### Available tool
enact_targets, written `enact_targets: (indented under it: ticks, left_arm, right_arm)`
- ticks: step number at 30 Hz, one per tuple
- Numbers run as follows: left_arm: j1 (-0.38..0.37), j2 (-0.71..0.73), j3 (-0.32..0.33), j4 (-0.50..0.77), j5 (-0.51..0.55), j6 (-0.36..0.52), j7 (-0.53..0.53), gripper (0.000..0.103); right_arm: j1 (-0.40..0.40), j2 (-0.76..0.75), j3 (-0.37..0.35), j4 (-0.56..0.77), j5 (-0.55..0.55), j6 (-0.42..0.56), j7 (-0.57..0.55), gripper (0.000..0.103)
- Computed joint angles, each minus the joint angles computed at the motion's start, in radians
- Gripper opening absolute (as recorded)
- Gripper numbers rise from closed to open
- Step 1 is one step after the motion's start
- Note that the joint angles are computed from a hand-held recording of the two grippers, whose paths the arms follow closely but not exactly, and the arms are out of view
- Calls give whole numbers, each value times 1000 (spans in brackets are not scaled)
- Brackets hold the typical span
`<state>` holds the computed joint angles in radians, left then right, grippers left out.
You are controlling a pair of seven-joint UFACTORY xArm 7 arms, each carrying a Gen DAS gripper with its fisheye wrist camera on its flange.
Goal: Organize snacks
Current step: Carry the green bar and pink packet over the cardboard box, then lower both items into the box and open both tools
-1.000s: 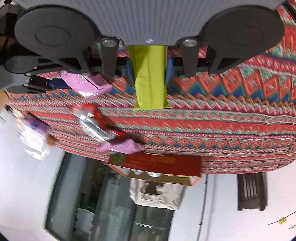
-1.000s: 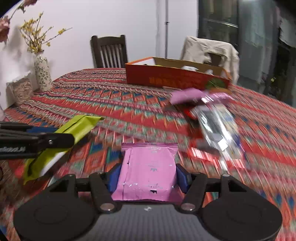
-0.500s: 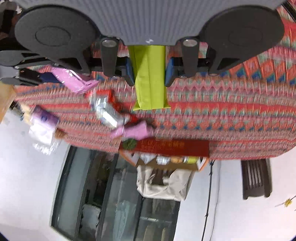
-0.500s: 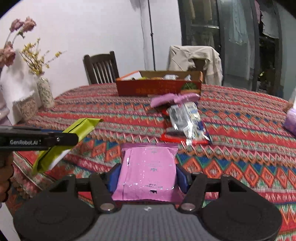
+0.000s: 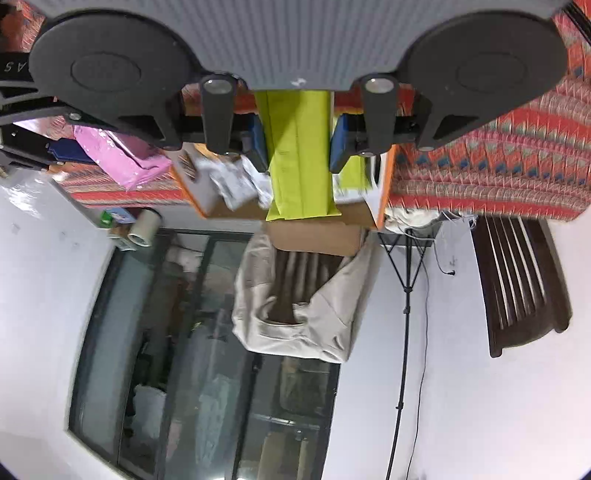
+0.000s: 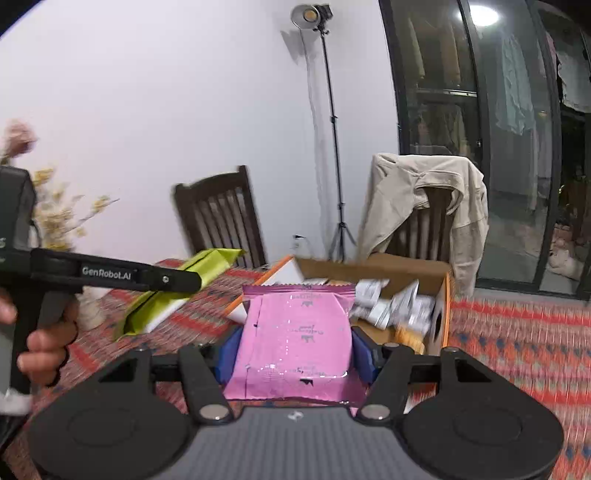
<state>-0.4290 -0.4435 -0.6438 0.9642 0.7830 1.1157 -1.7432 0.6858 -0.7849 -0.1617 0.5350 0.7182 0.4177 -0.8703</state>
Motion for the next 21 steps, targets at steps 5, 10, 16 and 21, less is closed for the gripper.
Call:
enact_targets:
  ticks: [5,10,16,21]
  left_arm:
    - [84,50,163,-77,27,-256,-1,36]
    - [151,140,225,-107,103,-412,-41,36]
    - [147,254,278,-110,191,-497,-81,35]
    - [108,301,328,-105,199,-542,-76,38]
  right_arm:
    - [23,430,58,268,42,-106,31,61]
    - [-64,739,179,439,-66,-156,190,61]
    - [-121,910,268,497,-145,-183,275,61]
    - [-204,931,369,508,-89,-144,178,66]
